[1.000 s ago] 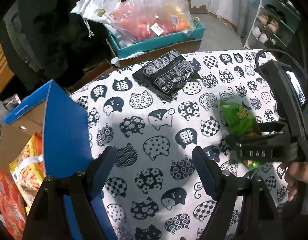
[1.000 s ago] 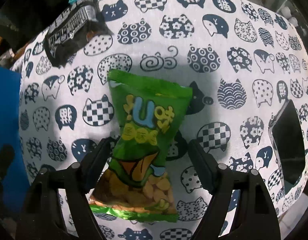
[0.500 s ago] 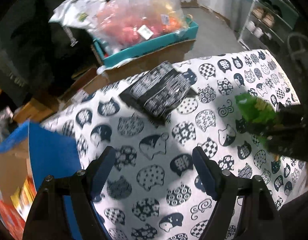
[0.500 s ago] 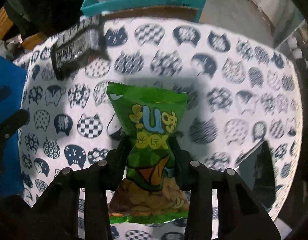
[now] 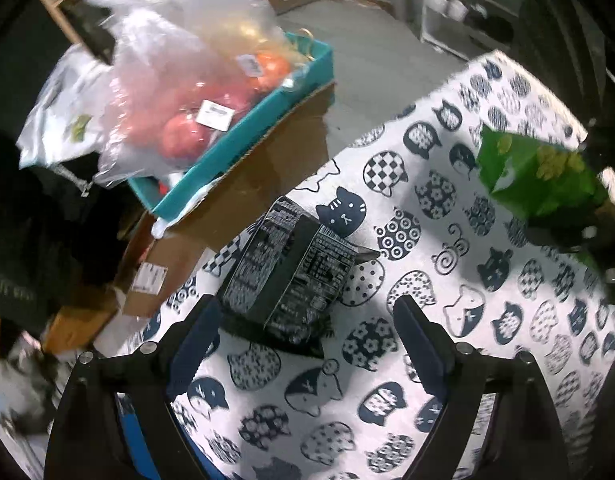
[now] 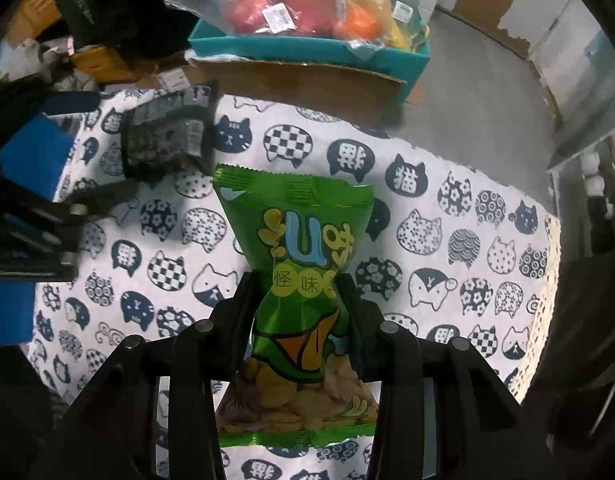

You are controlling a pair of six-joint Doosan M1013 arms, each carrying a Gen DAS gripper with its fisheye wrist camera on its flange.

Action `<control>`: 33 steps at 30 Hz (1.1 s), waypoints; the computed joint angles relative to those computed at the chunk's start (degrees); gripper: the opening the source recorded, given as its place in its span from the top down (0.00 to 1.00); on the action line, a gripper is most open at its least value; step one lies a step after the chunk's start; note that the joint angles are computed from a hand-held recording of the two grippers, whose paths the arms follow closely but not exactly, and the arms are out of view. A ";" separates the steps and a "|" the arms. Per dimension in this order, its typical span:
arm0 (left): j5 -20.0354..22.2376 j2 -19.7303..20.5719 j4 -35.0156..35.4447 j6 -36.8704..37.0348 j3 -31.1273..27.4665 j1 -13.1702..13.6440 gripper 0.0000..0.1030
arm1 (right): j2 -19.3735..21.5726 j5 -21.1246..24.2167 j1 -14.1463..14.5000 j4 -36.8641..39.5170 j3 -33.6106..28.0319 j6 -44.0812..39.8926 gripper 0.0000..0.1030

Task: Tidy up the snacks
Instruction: 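Grasp the black snack bag with the left gripper while the right grasps the green bag, then lift both held bags and carry them over the cardboard box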

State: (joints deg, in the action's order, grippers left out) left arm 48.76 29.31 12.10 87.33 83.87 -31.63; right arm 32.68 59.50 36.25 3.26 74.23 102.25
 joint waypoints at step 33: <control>-1.79 3.26 -2.67 -2.92 -0.06 1.21 0.38 | 2.49 -0.42 -0.29 1.40 -1.96 -0.75 0.62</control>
State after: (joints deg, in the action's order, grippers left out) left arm 46.97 32.58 9.43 84.41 83.81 -30.42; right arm 35.17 59.09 35.96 4.66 72.28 101.50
